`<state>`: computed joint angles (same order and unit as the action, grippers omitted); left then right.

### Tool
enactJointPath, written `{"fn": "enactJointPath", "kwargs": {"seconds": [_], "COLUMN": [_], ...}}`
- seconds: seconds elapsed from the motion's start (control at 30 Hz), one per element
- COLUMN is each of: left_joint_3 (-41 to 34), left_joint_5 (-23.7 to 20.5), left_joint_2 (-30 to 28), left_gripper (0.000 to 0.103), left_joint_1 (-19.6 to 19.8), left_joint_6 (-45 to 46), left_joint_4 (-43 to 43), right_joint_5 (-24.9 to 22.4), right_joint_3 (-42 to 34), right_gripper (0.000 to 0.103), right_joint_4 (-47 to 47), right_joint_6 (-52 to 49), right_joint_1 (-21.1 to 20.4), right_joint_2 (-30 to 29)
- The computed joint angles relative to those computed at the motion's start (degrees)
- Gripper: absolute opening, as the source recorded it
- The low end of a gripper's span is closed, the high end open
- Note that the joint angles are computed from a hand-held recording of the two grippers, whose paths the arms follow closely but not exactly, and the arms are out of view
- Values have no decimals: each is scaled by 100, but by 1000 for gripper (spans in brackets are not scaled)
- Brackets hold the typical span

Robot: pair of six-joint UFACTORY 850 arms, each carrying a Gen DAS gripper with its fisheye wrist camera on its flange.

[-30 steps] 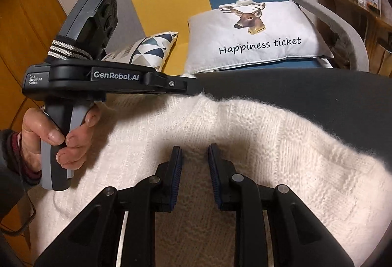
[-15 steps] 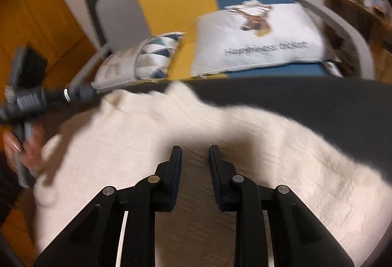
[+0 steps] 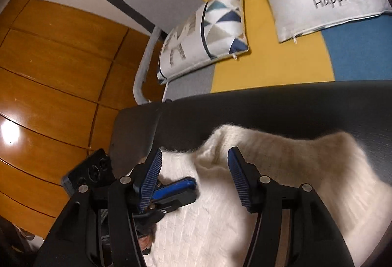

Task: Fold clothes

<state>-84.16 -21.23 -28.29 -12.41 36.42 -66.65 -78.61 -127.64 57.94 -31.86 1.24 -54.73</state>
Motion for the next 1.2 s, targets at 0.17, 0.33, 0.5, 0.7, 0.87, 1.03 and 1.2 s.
{"fn": "enactJointPath", "kwargs": {"seconds": [0.17, 0.33, 0.5, 0.7, 0.87, 1.03, 1.2], "left_joint_3": [-13, -18, -38, -332, -886, -1268, -1101], "left_joint_5": [180, 190, 221, 84, 4, -93, 17], "left_joint_2": [5, 4, 1, -82, -336, -630, -544], "left_gripper": [12, 12, 11, 12, 12, 11, 11], "left_joint_1": [-82, -92, -115, -182, -296, -359, -409], "left_joint_6": [-289, -387, -648, -1935, -3429, -4600, -5216], "left_joint_4": [397, 517, 827, 2289, 4187, 5644, 6283], "right_joint_5": [-256, 229, 482, 385, 333, 2289, 3797], "right_joint_3": [-306, -302, -748, -221, 588, 2109, 3282], "right_gripper": [60, 70, 70, 70, 70, 69, 50], "right_joint_4": [276, 461, -244, -448, -845, -3055, -3634], "right_joint_6": [139, 300, 598, 244, -252, -350, -611], "right_joint_1": [138, 210, 353, 151, -24, 262, 320], "right_joint_2": [-251, -257, -387, 194, 850, 1839, 2471]}}
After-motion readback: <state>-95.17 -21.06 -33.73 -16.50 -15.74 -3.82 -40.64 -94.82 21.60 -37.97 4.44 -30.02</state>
